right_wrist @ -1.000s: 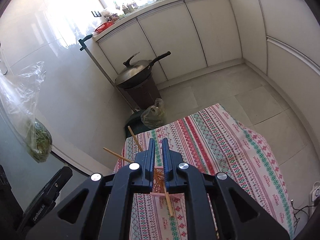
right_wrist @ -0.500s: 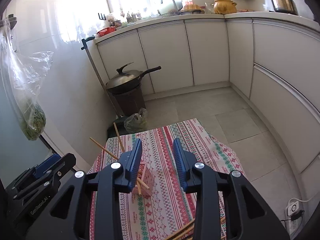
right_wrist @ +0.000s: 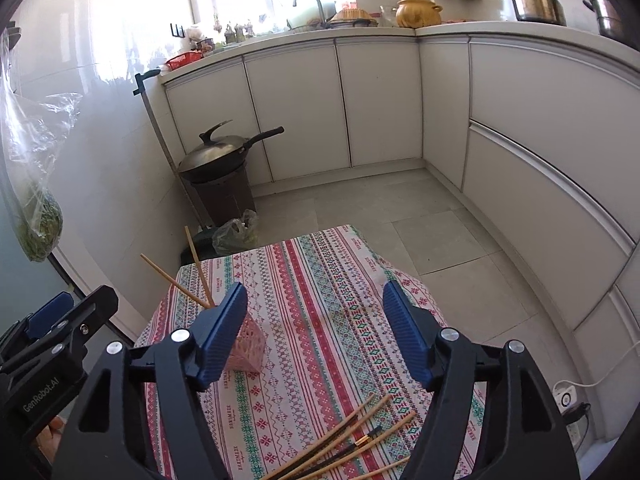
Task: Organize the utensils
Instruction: 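Lower the left tool's chopstick into the holder and open it while the right tool releases its own, then close the left tool on a chopstick while the right tool reaches for another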
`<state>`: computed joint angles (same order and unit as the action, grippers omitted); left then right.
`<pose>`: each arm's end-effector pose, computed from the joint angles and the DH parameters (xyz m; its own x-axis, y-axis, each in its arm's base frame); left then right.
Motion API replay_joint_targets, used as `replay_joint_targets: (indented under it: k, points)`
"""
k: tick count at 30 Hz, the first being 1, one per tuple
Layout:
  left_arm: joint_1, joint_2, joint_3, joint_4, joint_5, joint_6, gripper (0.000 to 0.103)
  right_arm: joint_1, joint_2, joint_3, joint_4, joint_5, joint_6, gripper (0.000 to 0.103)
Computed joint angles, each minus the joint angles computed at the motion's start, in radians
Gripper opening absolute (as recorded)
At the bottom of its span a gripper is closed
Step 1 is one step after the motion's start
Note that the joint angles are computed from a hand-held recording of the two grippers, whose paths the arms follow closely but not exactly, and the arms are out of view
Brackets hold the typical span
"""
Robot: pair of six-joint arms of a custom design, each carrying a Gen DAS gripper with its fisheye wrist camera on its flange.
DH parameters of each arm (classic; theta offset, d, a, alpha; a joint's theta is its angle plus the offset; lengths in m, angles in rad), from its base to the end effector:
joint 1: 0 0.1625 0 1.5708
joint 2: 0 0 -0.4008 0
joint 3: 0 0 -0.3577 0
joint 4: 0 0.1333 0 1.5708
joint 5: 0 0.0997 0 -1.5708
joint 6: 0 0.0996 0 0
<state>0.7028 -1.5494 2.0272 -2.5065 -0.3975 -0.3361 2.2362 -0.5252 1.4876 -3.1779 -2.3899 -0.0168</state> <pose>-0.1846 -0.4515 0.4082 -0.7556 -0.1611 -0.6350 0.4610 0.5579 -0.6901 0.4624 -0.4911 0.0755 -0.7998 -0.0868 0.5939 -0.5070 0.6274 -0.5911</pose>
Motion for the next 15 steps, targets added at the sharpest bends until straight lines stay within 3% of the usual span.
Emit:
replay_joint_targets:
  k: [7, 12, 15]
  points:
    - [-0.009, -0.007, 0.02, 0.011, 0.014, -0.021, 0.093, -0.008, -0.021, 0.049, -0.037, -0.063, 0.041, 0.096]
    - [-0.006, -0.003, 0.024, 0.064, 0.002, -0.047, 0.096, -0.024, -0.056, 0.108, -0.03, -0.09, 0.062, 0.096]
    - [0.005, 0.005, 0.015, 0.14, -0.038, -0.064, 0.096, -0.049, -0.108, 0.188, -0.019, -0.079, 0.115, 0.096]
